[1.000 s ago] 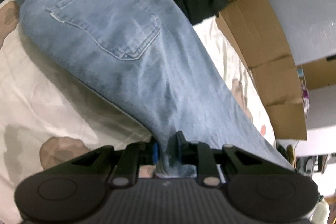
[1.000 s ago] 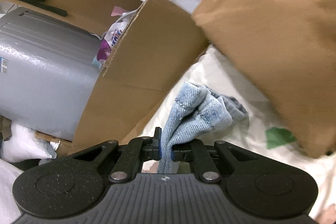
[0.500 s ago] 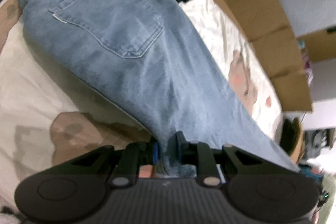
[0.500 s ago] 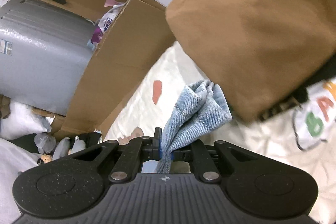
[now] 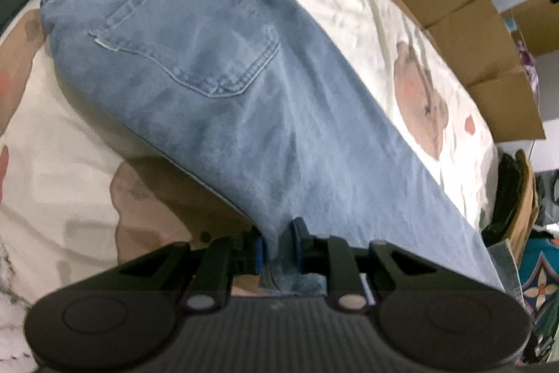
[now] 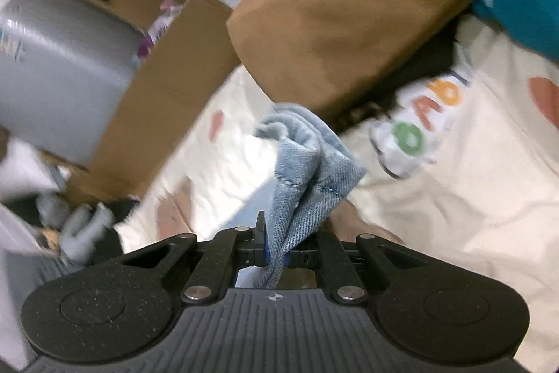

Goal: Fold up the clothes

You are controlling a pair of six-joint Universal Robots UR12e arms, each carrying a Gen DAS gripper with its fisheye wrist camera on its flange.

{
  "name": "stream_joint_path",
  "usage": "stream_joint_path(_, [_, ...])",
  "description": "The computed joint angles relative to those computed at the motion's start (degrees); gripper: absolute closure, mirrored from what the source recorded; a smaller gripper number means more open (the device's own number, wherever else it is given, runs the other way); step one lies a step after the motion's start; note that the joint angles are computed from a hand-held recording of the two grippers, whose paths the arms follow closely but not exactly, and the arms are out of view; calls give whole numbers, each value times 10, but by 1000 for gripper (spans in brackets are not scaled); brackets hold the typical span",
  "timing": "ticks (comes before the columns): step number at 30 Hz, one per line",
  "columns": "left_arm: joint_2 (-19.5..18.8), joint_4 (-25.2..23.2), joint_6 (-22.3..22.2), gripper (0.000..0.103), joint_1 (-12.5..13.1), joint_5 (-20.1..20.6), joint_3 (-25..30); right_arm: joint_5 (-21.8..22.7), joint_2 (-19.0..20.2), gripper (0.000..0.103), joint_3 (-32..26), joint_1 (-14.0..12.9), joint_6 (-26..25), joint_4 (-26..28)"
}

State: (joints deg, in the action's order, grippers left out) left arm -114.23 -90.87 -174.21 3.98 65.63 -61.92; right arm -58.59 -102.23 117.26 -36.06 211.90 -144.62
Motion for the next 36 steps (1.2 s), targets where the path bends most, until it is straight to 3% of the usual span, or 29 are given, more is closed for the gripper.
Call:
stream_joint_path(10, [-14, -9, 16, 86, 0, 2, 12, -48, -48, 97, 31, 3, 2, 40])
stream_joint_path(17, [-27, -32, 38, 86, -2, 19, 30, -50, -64, 97, 67, -14, 36, 54])
stream_joint_path(23, [-42, -26, 30, 86, -14, 61, 30, -75, -58, 91, 95, -11, 85, 44])
stream_joint_path(26, [-49, -27, 22, 86, -15, 69, 34, -82, -61, 79, 104, -19, 113, 38])
stream_joint_path(36, [-65, -39, 9, 81, -18, 76, 68, -90, -79, 78, 136, -36, 224, -22])
